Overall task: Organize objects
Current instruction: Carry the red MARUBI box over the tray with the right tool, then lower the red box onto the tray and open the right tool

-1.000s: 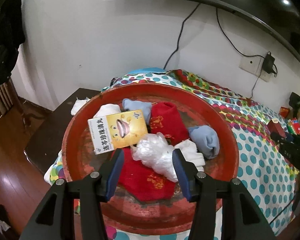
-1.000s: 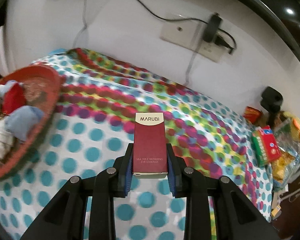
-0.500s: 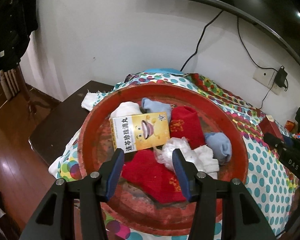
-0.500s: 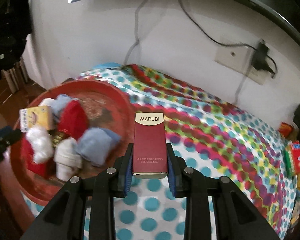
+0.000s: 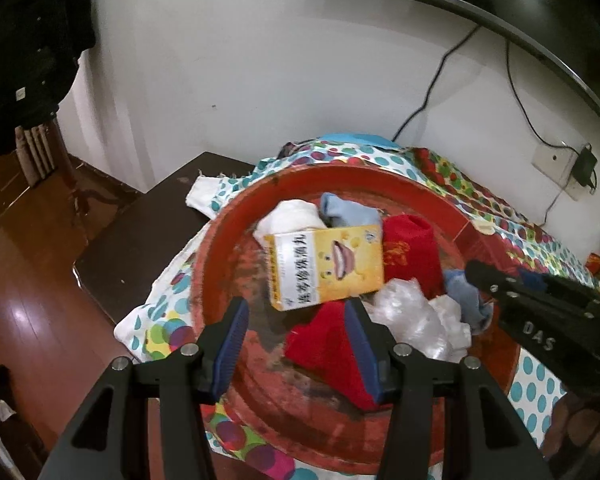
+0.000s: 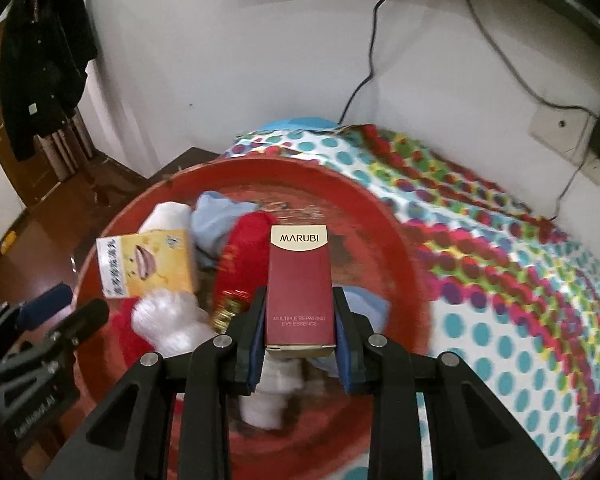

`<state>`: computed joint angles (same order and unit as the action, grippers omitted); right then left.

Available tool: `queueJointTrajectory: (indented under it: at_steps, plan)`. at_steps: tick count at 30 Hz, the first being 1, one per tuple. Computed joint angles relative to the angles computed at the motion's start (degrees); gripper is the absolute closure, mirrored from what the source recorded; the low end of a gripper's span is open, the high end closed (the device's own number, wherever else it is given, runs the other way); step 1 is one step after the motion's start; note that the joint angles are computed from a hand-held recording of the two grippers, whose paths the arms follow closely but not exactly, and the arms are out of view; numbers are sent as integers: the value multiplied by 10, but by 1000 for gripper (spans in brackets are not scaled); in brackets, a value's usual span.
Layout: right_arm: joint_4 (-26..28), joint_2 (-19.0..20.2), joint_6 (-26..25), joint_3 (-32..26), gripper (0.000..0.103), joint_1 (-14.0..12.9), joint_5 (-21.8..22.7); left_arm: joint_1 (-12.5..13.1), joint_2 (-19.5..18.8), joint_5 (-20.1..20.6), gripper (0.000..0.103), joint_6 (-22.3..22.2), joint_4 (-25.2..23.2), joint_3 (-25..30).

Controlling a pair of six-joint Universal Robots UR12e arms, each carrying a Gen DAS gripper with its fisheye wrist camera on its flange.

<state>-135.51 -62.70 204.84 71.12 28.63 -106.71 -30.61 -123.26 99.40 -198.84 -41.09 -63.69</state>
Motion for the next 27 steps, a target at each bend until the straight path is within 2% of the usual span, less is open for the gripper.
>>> queueJointTrajectory:
  at_steps: [6,21,27]
  plan:
    - [9,21,15,-22,76,-3,27,3,1,10,52,-12,1,-3]
    - [26,19,19,-14,73,0,21,-8,-5,51,52,18,-9,6]
    - [36,5,39,-3,50,1,28,-7,-5,47,52,14,-9,6]
